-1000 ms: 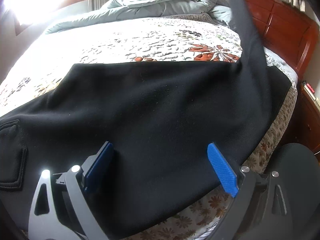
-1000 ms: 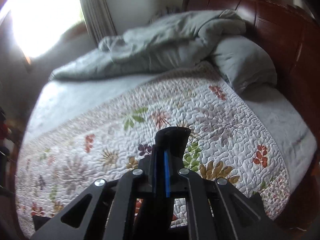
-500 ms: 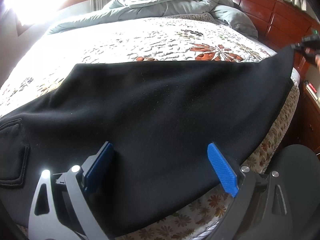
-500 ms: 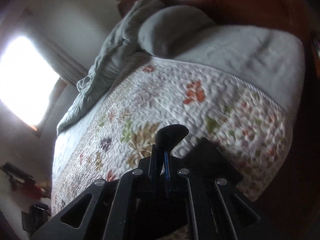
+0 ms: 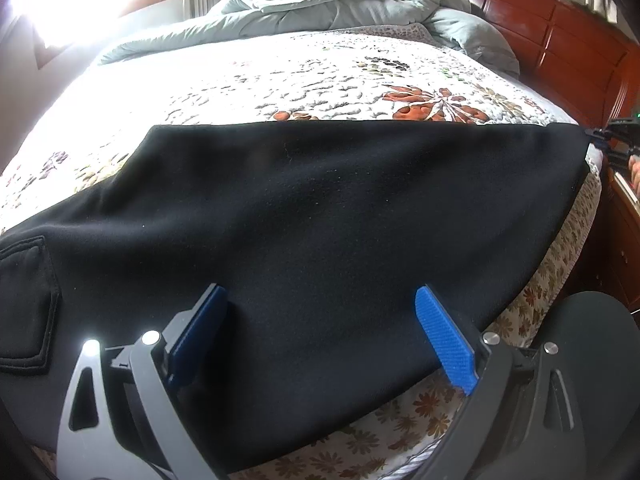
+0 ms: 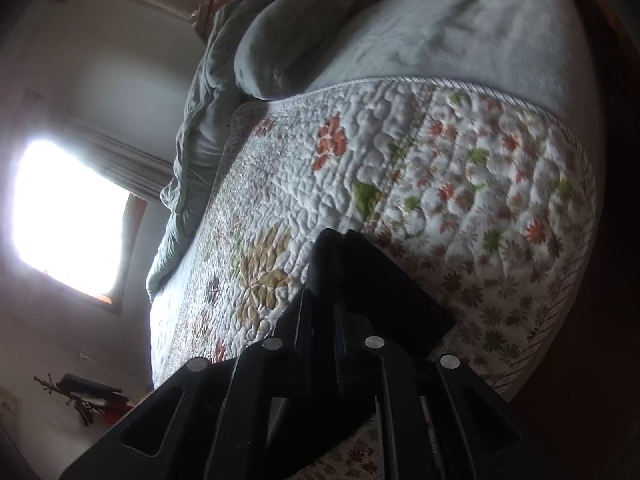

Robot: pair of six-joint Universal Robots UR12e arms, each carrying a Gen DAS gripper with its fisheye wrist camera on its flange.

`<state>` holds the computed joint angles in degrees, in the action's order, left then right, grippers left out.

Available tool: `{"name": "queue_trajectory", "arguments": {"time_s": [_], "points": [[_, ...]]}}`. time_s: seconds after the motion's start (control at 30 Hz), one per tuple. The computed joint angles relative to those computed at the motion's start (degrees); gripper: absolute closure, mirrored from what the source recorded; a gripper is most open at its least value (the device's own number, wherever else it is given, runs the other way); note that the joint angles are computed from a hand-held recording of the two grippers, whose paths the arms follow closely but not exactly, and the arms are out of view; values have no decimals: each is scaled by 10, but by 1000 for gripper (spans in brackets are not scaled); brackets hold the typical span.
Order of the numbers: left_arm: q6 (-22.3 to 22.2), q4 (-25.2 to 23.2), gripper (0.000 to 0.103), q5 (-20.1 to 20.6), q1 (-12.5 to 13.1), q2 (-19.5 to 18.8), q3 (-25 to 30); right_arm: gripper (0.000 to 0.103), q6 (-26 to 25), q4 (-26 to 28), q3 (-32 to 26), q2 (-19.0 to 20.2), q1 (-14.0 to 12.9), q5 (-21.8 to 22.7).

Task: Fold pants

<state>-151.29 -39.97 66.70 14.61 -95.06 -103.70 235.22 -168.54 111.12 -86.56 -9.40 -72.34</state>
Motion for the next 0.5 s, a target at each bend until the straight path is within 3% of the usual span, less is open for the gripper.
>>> {"name": "queue_trajectory", "arguments": {"time_s": [0.17,0.33,0.5], "points": [[-2,-8,8,0,-1,-1,4,73,28,-36,23,3,-10,30],[-2,-26,8,-14,3,3,7,66,45,-73,37,12,-9,67],[1,-31,8,-19,3,6,6,65,75,-119,37,36,11,106]]}}
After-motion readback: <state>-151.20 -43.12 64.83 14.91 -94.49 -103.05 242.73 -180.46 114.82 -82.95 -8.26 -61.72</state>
